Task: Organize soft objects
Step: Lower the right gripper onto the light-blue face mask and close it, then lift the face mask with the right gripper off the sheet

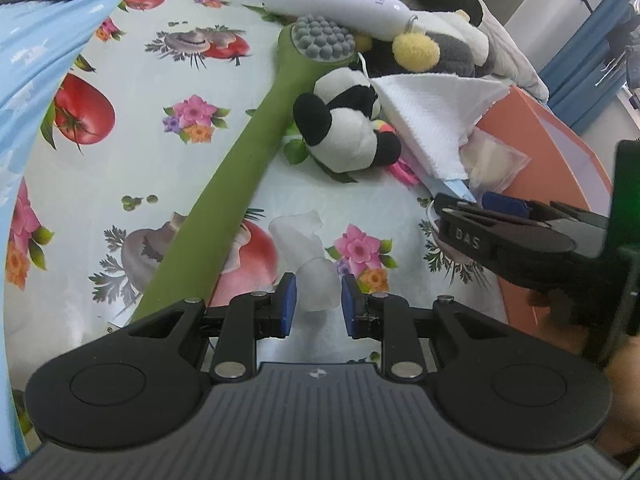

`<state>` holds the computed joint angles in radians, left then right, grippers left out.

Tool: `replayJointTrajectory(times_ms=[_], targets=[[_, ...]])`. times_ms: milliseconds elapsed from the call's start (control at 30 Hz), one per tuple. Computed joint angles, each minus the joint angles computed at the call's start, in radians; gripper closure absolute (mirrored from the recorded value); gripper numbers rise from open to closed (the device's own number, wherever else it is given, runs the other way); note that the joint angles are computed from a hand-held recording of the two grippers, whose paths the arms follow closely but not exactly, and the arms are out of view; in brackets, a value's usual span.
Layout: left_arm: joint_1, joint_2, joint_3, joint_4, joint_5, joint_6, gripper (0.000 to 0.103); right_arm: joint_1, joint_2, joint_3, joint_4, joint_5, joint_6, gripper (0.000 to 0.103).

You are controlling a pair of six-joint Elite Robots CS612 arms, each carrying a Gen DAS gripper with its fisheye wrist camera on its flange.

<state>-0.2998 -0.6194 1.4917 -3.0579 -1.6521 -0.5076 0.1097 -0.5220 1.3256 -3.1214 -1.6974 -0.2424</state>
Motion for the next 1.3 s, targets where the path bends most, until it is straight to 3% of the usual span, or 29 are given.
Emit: replayJointTrajectory(times_ms=[67, 133, 167, 267, 667, 1000, 1300], targets=[[0.002, 0.004, -0.004, 0.011, -0.007, 0.000, 0.075, 0.000, 0.015, -0.015, -0.005, 0.003, -0.011, 0.058], [0.004, 0.007, -0.009, 0.018, -0.015, -0.005, 0.075, 0.007, 0.035, -0.042, 0.019, -0.041, -0.042, 0.072], [0.004, 0.008, -0.010, 0.019, -0.017, -0.008, 0.075, 0.008, 0.038, -0.048, 0.034, -0.052, -0.039, 0.088], [0.004, 0.007, -0.008, 0.019, -0.015, -0.009, 0.075, 0.002, 0.035, -0.052, 0.059, -0.036, -0.009, 0.094], [-0.007, -0.059, 0.093, -0.036, 0.021, -0.040, 0.075, -0.008, -0.093, 0.118, 0.048, 0.064, 0.038, 0.096], [-0.042, -0.143, 0.242, -0.114, 0.030, -0.055, 0.075, -0.012, -0.217, 0.323, 0.035, 0.149, 0.065, 0.096], [-0.069, -0.182, 0.327, -0.154, 0.032, -0.078, 0.075, -0.022, -0.285, 0.434, 0.113, 0.218, 0.096, 0.092]])
